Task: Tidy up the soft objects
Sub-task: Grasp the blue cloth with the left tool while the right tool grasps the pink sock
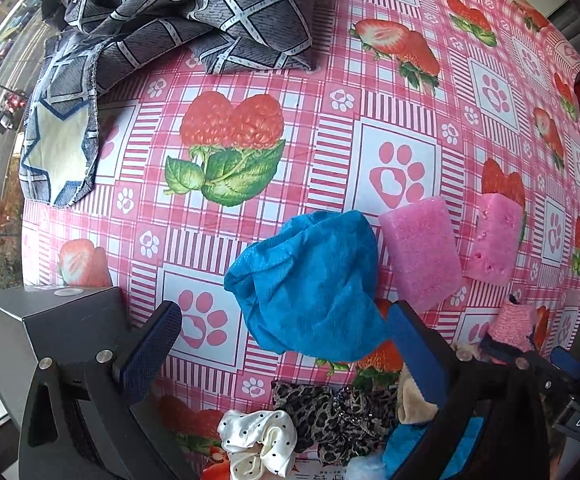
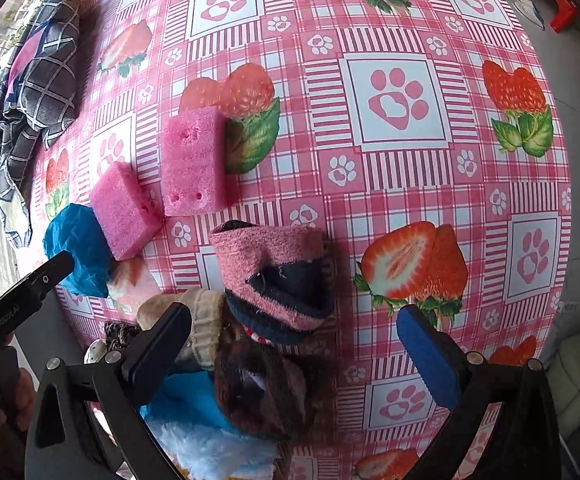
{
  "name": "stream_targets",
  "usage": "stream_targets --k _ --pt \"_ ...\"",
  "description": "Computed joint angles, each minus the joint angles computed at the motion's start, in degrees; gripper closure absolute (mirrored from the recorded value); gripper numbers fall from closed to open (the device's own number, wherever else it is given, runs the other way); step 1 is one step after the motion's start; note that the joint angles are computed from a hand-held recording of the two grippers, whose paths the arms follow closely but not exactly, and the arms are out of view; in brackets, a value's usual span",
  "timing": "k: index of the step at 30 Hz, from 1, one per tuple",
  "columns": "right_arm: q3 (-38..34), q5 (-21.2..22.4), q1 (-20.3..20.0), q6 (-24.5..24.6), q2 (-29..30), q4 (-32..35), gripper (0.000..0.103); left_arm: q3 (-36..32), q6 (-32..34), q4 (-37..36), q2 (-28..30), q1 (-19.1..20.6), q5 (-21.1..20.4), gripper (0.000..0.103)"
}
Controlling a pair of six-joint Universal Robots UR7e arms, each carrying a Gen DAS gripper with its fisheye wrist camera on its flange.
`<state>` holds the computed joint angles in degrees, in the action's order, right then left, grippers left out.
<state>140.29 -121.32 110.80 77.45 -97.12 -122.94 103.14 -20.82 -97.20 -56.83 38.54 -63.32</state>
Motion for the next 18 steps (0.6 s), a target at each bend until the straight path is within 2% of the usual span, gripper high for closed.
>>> stream_targets --k 7,10,14,15,16,18 --pt "0.6 0.2 -3.2 -5.5 3.6 -5.5 0.0 -0.4 -0.5 -1.6 2.7 0.8 1.0 0.0" --pt "0.2 -0.2 -4.1 -7.7 6.1 -7.5 0.0 -0.3 -1.1 -1.9 4.0 0.6 3.4 0.001" --pt "-1.7 -1.6 -3.5 -7.3 9.9 -6.3 0.0 -1.3 -1.6 -0.6 5.2 1.4 1.6 0.014" --pt "-1.9 -1.6 -3.2 -7.1 10.3 -5.9 0.007 -1.1 -1.8 -0.1 5.1 1.3 1.6 0.015" --pt "-2.2 -1.3 -3.2 -7.0 10.5 -5.5 0.024 -1.4 -1.9 0.4 5.4 1.2 1.8 0.018" --pt "-2.4 0.0 -4.0 -7.0 10.9 -4.8 0.04 -1.2 -1.6 1.5 5.2 1.4 0.0 0.03"
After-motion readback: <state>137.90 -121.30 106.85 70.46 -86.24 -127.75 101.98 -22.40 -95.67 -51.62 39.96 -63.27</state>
